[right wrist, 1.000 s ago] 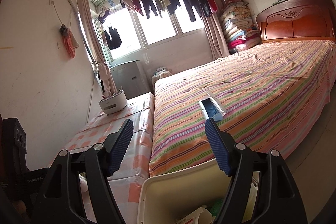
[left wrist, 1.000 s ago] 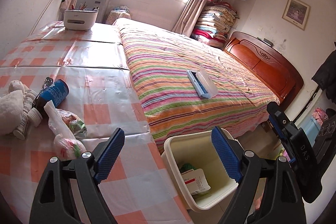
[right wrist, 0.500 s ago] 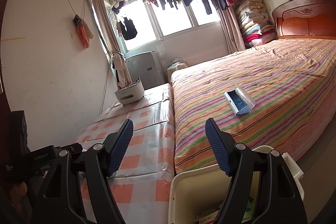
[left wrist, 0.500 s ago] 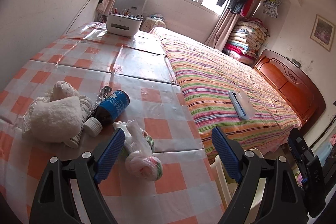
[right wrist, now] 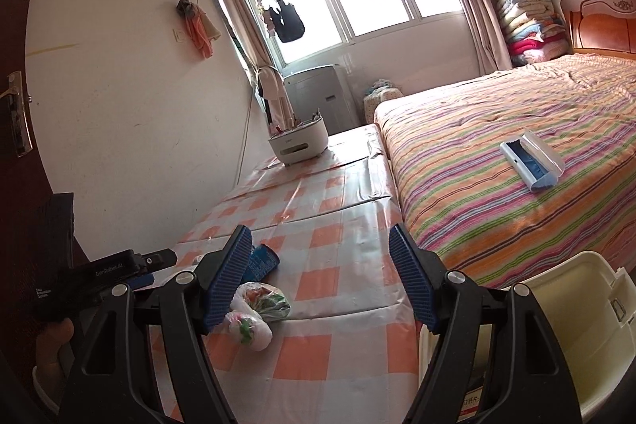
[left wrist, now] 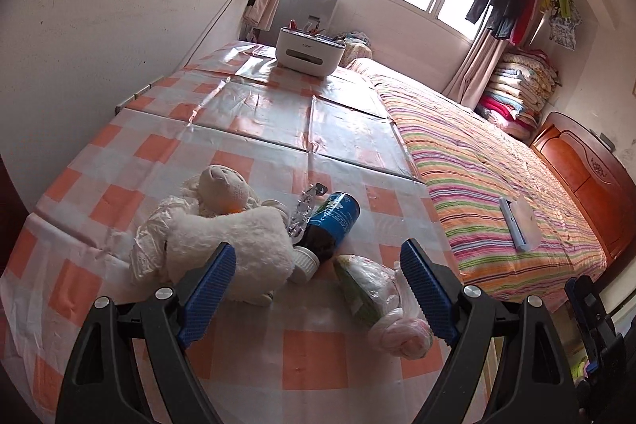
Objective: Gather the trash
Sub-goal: 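Move both tools back toward the white plush toy on the table, then grasp the white plush toy with the left tool while the right tool grasps the white plastic bag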
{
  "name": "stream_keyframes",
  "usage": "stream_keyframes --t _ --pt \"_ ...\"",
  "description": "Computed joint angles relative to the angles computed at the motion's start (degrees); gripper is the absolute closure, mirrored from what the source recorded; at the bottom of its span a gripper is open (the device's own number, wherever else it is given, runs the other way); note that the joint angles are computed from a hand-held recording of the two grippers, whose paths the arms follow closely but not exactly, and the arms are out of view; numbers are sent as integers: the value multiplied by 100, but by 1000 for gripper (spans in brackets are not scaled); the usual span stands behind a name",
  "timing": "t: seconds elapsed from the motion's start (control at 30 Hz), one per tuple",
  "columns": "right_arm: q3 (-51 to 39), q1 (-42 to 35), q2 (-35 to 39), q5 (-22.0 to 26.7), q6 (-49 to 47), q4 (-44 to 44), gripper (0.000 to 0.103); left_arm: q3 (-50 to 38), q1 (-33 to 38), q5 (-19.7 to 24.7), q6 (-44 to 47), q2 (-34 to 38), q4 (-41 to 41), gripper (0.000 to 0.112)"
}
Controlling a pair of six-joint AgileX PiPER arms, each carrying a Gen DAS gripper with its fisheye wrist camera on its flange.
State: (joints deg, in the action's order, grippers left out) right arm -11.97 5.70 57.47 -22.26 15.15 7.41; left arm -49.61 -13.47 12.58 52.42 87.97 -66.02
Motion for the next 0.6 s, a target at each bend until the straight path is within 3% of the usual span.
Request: stream_keyframes --t 0.17,0.3,0.43,0.6 --pt "-363 852 605 -44 -722 713 32 -236 480 336 -254 327 280 30" --pt "-699 1261 1141 77 -940 794 28 -410 697 619 -565 617 606 30" --pt "-1133 1682 1688 200 -2064 1662 28 -586 821 662 -921 824 969 30" --pt "-1736 1761 2385 577 -2732 2035 28 -787 879 695 -1312 1038 1387 30"
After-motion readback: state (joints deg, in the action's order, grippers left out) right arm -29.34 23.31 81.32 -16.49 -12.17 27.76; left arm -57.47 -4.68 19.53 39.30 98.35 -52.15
